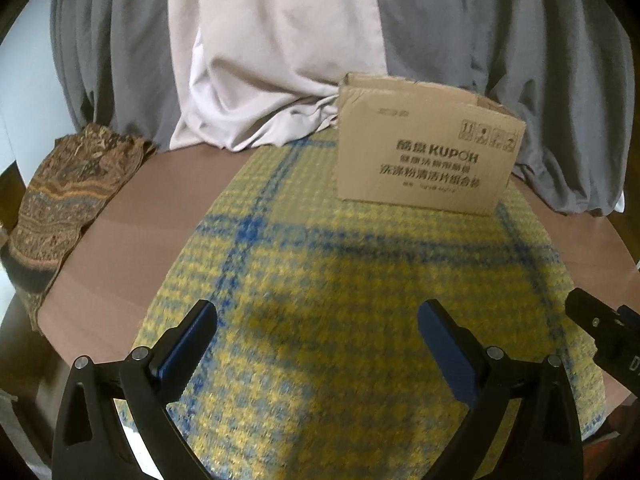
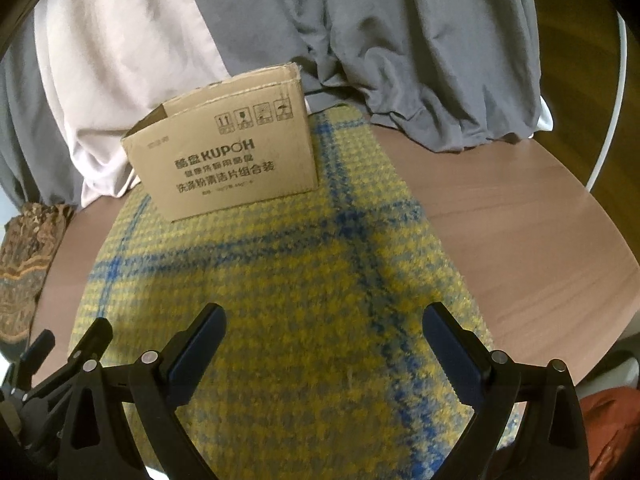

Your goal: Organize objects

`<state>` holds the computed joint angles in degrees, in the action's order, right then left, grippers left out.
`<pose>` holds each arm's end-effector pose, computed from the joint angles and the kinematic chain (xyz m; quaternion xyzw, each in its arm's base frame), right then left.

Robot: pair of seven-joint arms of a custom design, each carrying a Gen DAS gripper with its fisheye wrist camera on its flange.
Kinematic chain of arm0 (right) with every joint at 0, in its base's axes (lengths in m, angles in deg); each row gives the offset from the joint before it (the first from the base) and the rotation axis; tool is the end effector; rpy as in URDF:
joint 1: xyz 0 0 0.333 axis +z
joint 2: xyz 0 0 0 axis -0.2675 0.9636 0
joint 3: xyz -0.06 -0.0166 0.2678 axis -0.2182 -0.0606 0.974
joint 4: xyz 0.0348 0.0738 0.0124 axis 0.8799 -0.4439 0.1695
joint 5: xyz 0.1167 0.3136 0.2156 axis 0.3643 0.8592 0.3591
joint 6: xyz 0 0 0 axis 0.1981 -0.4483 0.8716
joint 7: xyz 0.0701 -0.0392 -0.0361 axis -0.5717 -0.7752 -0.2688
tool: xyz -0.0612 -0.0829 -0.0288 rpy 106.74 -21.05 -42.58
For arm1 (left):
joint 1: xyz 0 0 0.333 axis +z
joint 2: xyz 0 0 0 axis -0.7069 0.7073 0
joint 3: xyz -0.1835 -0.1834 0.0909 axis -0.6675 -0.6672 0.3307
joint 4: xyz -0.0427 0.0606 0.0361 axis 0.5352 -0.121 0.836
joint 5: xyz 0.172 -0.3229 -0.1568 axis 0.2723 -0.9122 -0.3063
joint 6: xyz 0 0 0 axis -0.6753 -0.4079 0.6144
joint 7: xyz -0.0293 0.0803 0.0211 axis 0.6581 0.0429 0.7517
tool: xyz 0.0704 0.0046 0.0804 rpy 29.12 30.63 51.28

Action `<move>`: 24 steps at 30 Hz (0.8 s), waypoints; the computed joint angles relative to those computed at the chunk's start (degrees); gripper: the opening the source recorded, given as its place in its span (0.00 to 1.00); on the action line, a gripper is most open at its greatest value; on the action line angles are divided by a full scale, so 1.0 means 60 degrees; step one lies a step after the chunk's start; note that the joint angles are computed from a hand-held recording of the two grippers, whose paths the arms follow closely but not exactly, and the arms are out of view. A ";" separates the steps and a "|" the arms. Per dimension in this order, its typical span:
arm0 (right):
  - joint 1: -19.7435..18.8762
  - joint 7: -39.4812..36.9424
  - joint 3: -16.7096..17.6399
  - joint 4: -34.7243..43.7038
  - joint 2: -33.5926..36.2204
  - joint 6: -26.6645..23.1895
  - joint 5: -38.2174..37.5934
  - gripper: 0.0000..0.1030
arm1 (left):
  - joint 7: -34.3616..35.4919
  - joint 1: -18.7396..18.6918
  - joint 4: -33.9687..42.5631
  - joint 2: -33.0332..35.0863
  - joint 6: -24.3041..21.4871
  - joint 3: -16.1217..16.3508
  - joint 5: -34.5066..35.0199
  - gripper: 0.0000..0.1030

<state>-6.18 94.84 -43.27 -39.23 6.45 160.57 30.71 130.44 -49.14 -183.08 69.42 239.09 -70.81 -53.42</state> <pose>0.5578 0.1536 0.5251 -0.5430 0.7581 -0.2519 0.2587 0.5883 -0.1464 0.5283 -0.6521 0.6469 -0.2697 0.2889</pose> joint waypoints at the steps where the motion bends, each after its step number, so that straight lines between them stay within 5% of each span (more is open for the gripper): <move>1: 0.0009 0.0043 0.0019 -0.0054 -0.0040 0.0015 -0.0051 0.96 | -0.0017 0.0007 -0.0022 -0.0018 -0.0038 0.0008 0.0004 0.99; 24: 0.0011 -0.0251 0.0057 -0.0268 -0.0111 0.0134 0.0359 0.96 | 0.0279 -0.0003 -0.0220 -0.0141 -0.0295 -0.0005 -0.0277 0.99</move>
